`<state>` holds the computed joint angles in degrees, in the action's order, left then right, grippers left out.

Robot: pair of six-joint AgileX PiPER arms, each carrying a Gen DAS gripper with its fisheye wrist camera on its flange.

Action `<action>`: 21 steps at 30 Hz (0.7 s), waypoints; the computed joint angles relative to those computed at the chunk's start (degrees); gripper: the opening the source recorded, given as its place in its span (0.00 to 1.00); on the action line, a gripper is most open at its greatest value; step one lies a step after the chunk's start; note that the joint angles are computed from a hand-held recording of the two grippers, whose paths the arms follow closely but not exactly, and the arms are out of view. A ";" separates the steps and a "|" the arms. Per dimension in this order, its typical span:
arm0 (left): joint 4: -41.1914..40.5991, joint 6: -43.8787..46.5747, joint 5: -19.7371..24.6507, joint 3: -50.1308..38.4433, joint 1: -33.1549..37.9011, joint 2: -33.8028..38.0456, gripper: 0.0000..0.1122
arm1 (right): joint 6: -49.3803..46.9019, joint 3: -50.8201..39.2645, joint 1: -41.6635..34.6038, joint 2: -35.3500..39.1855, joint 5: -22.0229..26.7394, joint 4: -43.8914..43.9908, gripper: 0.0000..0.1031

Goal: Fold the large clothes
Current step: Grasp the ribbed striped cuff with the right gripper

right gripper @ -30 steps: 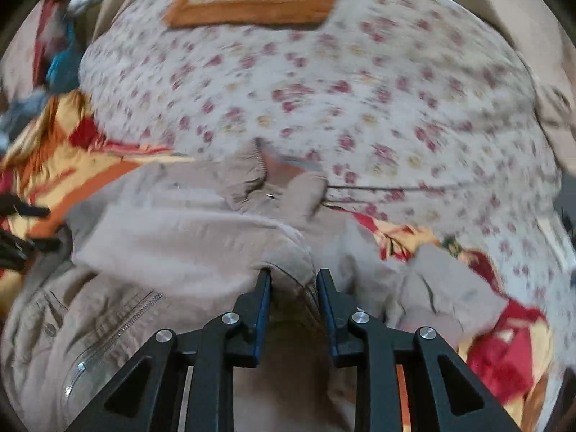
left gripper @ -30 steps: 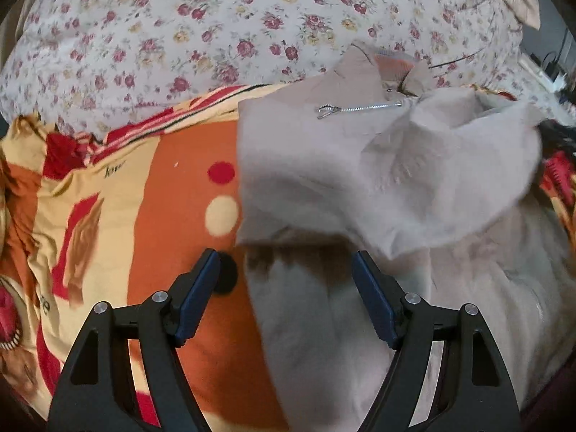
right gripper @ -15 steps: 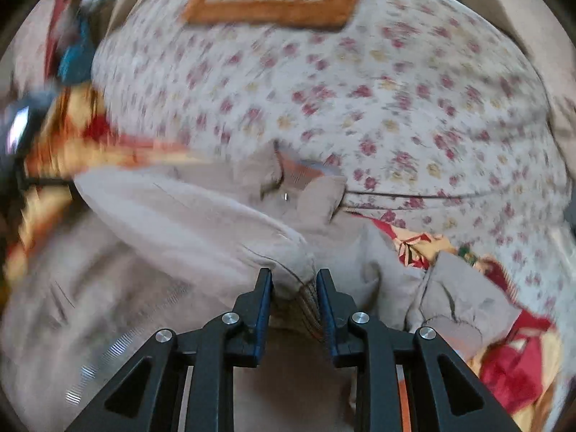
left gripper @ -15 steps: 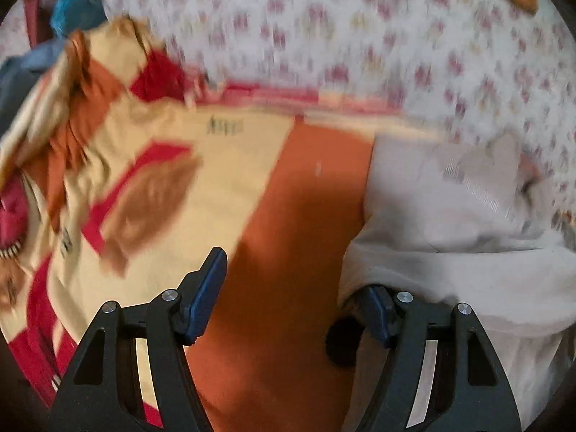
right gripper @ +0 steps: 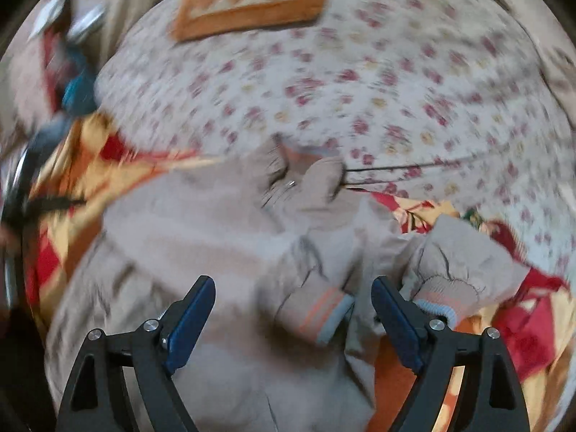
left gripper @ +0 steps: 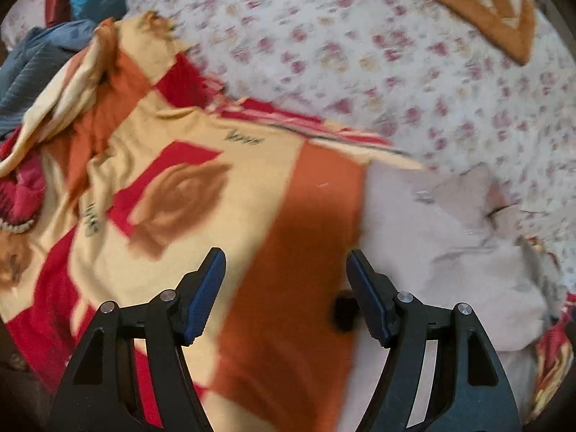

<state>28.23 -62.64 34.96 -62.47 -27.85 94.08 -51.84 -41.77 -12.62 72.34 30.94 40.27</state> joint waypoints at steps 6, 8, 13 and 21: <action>-3.64 6.33 -1.32 -8.15 -5.73 7.18 0.62 | 2.94 -16.29 7.57 17.41 3.15 2.95 0.80; -4.38 9.14 1.52 -12.55 -7.31 11.64 0.62 | 4.74 -23.07 10.88 24.68 4.70 1.09 0.80; -2.35 9.00 8.55 -19.38 -9.43 19.26 0.62 | 8.13 -32.92 15.53 36.95 7.89 -2.54 0.60; -0.35 7.34 8.37 -22.28 -9.69 22.62 0.62 | 23.09 -35.08 21.90 39.41 -4.23 -19.68 0.03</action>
<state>27.87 -55.30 43.33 -84.75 -37.54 116.70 -28.75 -76.85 9.28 111.75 26.71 20.60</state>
